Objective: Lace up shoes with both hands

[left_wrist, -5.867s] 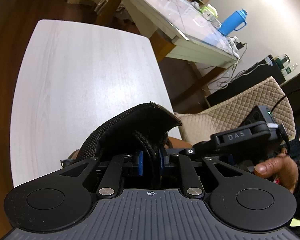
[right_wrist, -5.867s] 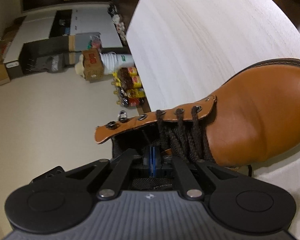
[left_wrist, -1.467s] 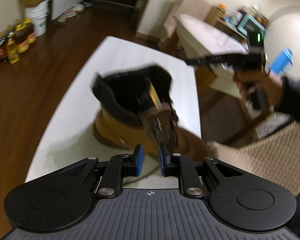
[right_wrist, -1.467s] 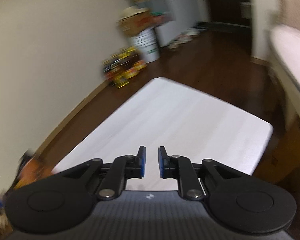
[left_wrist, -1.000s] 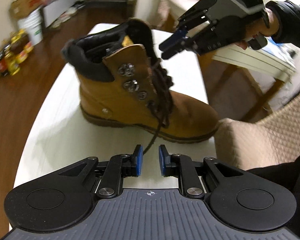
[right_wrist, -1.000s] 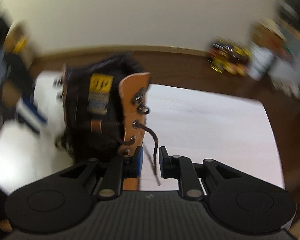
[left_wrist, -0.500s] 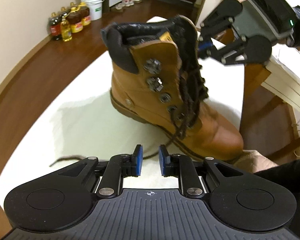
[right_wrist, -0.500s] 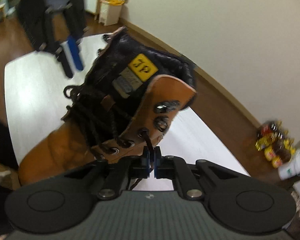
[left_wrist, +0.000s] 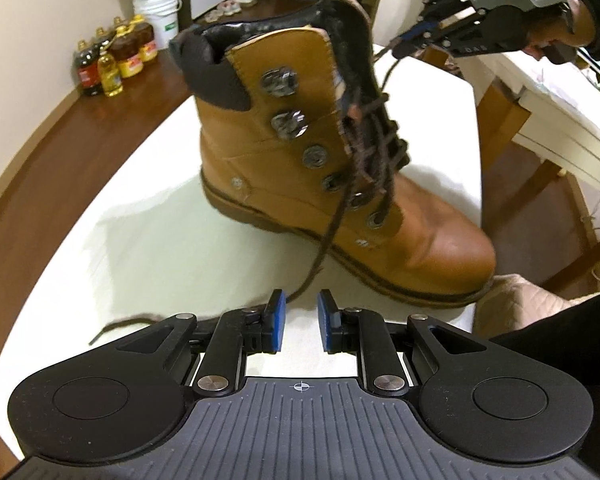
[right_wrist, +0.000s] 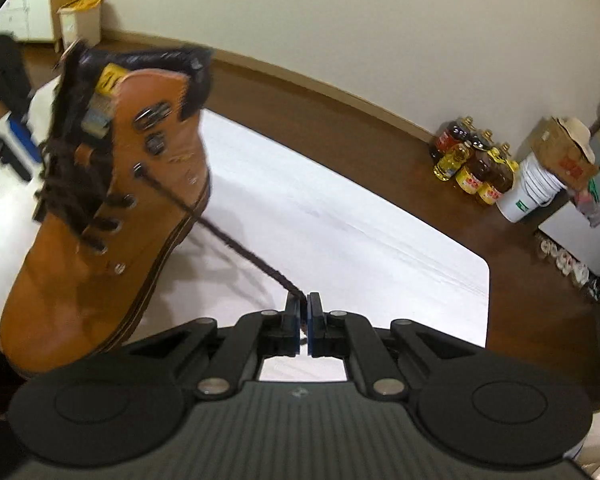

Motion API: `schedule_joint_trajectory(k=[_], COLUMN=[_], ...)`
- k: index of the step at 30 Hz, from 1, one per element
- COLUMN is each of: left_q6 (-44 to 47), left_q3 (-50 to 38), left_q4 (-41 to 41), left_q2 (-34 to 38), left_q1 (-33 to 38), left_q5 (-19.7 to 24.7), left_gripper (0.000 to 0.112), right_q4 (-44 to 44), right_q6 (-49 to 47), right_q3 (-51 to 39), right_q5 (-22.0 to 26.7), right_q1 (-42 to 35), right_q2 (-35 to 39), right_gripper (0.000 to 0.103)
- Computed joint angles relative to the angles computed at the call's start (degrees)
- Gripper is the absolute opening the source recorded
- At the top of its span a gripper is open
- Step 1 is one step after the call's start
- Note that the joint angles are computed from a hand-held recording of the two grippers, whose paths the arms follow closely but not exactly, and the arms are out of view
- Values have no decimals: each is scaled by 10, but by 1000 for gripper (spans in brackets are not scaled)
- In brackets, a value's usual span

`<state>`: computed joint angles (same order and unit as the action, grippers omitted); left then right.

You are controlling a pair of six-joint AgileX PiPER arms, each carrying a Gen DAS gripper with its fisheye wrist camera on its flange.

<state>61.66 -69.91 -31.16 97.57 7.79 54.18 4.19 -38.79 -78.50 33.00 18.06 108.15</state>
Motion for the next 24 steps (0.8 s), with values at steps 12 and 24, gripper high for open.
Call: schedule_joint_trajectory(k=[12, 24], left_q6=[-70, 262], left_q3=[-57, -305], left_q4=[169, 150], left_q2=[60, 254], left_q1=[0, 56], left_q5=[-68, 102], left_gripper=[19, 19], right_q4=[-28, -100], right_q6=[25, 352], right_q3=[-117, -46], right_q5=[161, 202], right_q1=[-6, 144], right_q2=[29, -63], right_gripper=[14, 14])
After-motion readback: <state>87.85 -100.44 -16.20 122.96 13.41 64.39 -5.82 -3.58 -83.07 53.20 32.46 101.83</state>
